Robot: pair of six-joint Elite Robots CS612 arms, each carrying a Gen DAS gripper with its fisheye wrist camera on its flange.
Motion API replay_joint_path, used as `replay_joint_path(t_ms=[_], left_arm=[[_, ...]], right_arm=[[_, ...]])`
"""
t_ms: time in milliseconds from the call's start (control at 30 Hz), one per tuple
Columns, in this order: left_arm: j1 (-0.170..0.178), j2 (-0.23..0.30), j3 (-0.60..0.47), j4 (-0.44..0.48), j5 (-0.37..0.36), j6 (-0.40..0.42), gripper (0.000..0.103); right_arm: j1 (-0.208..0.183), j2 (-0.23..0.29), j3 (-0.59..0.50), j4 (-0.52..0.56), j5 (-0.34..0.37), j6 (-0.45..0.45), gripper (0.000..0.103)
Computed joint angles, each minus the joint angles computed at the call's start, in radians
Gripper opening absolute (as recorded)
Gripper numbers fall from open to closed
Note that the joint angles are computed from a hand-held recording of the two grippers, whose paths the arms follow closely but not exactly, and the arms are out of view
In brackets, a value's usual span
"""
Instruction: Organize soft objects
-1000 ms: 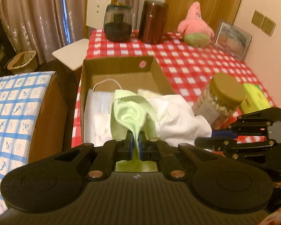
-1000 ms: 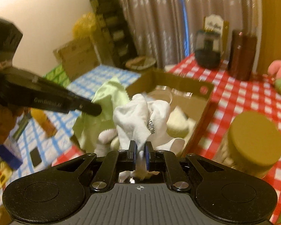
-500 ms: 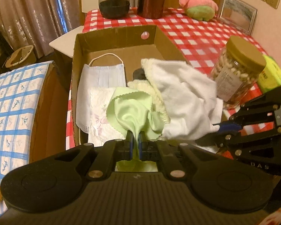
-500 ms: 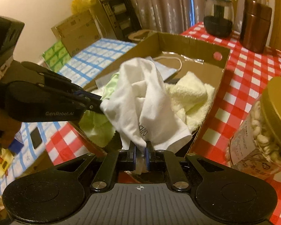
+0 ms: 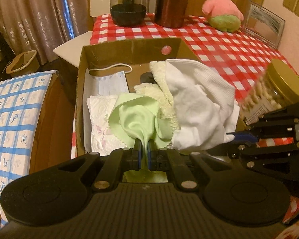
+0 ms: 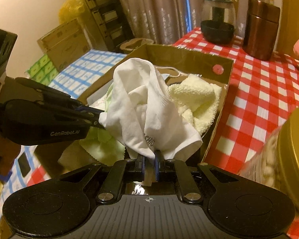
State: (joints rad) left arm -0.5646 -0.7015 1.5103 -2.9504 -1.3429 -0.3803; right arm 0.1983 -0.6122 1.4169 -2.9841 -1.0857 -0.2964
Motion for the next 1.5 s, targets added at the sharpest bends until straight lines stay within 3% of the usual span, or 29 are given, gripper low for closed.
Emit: replay_joint_path(t_ms=[233, 433, 567, 667, 767, 833, 900, 1167, 1233, 1500], left_arm=[[0.004, 0.000, 0.003, -0.006, -0.012, 0.003, 0.005], [0.001, -0.025, 0.052, -0.042, -0.040, -0.029, 0.007], [-0.008, -0.046, 0.085, -0.061, -0.035, -0.034, 0.011], [-0.017, -0.060, 0.104, -0.076, -0.016, -0.050, 0.021], [-0.024, -0.075, 0.124, -0.099, -0.008, -0.065, 0.023], [-0.029, -0.084, 0.136, -0.118, -0.002, -0.076, 0.026], [-0.034, -0.091, 0.147, -0.131, 0.002, -0.083, 0.027], [-0.054, -0.107, 0.177, -0.151, 0.033, -0.127, 0.030], [-0.061, -0.111, 0.185, -0.156, 0.046, -0.140, 0.034], [-0.107, -0.136, 0.219, -0.183, 0.158, -0.153, 0.078]], right_arm=[[-0.009, -0.009, 0.003, 0.025, 0.030, -0.005, 0.009], [-0.025, -0.062, 0.041, 0.179, 0.096, -0.115, 0.009], [-0.030, -0.074, 0.063, 0.199, 0.110, -0.129, 0.010], [-0.033, -0.077, 0.074, 0.193, 0.112, -0.115, 0.010], [-0.042, -0.082, 0.095, 0.158, 0.140, -0.091, 0.024], [-0.047, -0.088, 0.109, 0.132, 0.157, -0.072, 0.064], [-0.052, -0.096, 0.125, 0.113, 0.180, -0.073, 0.066], [-0.058, -0.124, 0.186, -0.032, 0.148, -0.031, 0.066], [-0.059, -0.130, 0.200, -0.085, 0.125, -0.001, 0.066], [-0.057, -0.172, 0.272, -0.234, 0.008, 0.044, 0.075]])
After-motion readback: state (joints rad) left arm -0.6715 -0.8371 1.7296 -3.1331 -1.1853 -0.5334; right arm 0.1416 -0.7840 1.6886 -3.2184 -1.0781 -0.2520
